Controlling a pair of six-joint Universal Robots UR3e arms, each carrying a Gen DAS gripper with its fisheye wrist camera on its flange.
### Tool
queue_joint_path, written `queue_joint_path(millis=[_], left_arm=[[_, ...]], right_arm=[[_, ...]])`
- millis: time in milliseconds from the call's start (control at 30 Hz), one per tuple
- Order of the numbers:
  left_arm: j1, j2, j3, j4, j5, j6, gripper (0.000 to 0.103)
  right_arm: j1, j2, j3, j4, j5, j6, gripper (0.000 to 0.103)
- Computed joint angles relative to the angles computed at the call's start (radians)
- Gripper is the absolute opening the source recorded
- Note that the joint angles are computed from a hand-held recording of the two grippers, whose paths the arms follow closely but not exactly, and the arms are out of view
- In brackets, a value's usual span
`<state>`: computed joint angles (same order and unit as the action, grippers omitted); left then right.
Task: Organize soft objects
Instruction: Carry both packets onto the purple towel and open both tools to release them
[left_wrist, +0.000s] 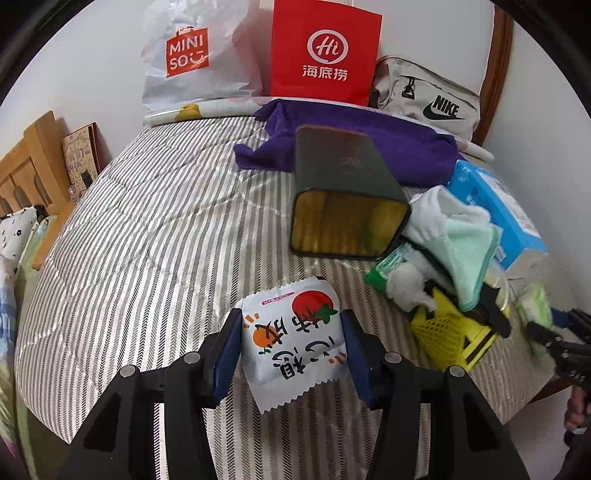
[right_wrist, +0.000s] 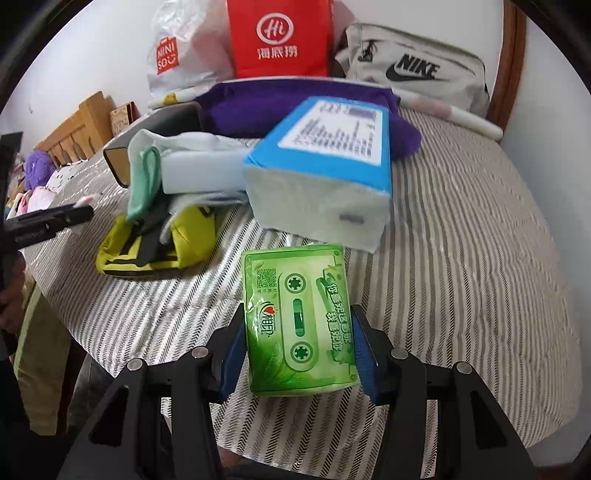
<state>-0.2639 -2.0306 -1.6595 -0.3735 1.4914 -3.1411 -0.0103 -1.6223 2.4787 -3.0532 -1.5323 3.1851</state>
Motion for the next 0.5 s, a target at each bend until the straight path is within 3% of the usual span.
queue_joint_path(millis=[433,500], left_arm=[[0.02,0.042,0.178,-0.182,-0.076,-0.005,0.05],[0.025,0.025,0.237,-0.217,-0.093,-0.008,0.05]], right_arm=[[-0.111,-0.202,-0.034,0.202,0.18,-0.112,0.051],[-0.158,-0.259,-0.04,0.251,0.256,-0.148,0.052]])
